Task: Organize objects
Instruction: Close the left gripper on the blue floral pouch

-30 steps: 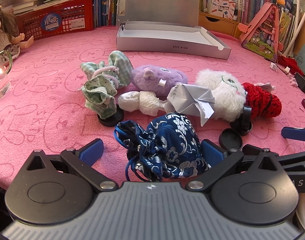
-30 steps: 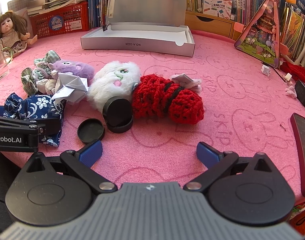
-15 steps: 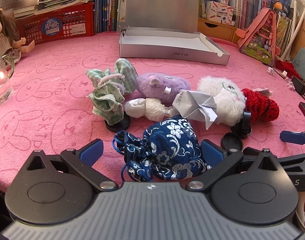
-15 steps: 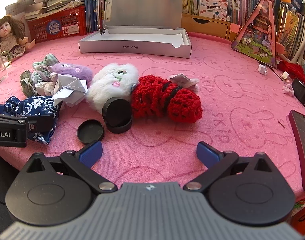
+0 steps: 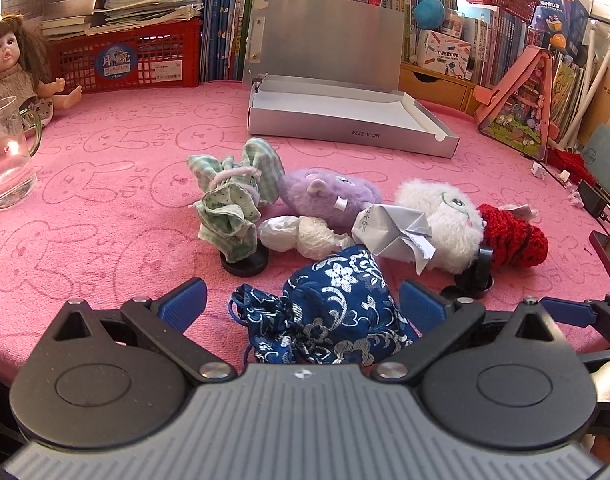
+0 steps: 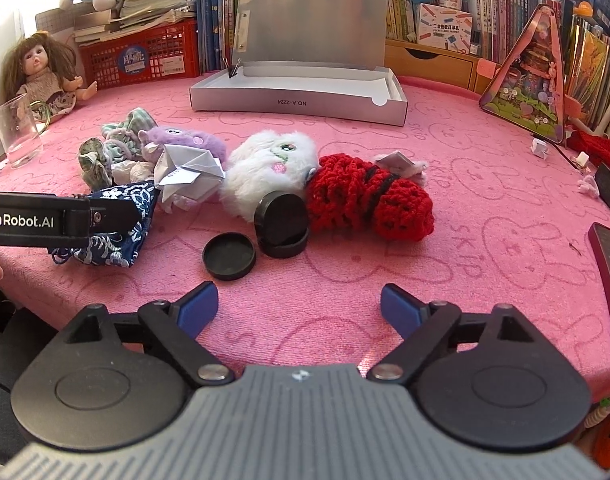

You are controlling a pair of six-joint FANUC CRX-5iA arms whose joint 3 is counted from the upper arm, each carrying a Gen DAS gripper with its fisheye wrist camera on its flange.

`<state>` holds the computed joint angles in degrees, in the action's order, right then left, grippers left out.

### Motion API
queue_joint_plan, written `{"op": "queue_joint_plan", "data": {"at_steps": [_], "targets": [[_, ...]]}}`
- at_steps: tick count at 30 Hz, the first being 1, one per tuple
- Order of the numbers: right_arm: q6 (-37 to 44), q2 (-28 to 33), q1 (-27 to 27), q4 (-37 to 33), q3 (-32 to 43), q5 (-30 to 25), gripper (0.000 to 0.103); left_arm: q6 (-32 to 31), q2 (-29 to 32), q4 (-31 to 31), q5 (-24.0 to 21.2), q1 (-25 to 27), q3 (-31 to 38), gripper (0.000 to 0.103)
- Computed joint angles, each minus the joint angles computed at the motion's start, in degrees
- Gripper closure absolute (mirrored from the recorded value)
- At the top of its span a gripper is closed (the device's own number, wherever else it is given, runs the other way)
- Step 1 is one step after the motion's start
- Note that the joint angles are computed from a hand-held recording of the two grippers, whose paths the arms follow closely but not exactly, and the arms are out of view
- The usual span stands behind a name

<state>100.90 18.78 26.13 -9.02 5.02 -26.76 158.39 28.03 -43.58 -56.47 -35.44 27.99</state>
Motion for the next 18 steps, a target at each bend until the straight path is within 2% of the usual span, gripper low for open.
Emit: {"op": "queue_joint_plan", "data": {"at_steps": [3,5,7,8,11,14,16,18], "targets": [[5.76,-0.04,-0.80,-5.47,1.63,-1.67,0.024,-0.09,-0.44,0.19,0.79,-0.15,-0.36,0.000],[10.05,-0.04,-1.44,-9.45,2.65,-2.73,0.029,-1.04,-0.38,0.28,0.69,-0.37,-0.15,0.004],[15.20,0.34,-2.45,-14.53,4.41,-4.64,0.031,-1.52,-0.36,0.28,0.38,-0.46,0.06,0.007],[16.03,0.70,-2.61,-15.40,5.13,-5.33,0.033,-1.30,-0.43,0.23,0.25,-0.46,0.03,0.007],[16.91,1.77,-2.64,-16.42,6.76,-6.89,0.050,-0.42,-0.60,0.09,-0.30,-0.37,-0.13,0.009],[19.36,2.25,-2.80,-18.25,7.72,-7.50,0.058,-0.07,-0.86,0.32,-0.12,-0.16,-0.54,0.010],[21.61,2.75,-3.46,-20.93,9.03,-9.26,0.059,-0.14,-0.90,0.42,0.14,-0.13,-0.67,0.010],[23.47,3.32,-4.21,-23.58,10.36,-11.22,0.065,-0.45,-0.78,0.61,0.28,-0.11,-0.56,0.010]]}}
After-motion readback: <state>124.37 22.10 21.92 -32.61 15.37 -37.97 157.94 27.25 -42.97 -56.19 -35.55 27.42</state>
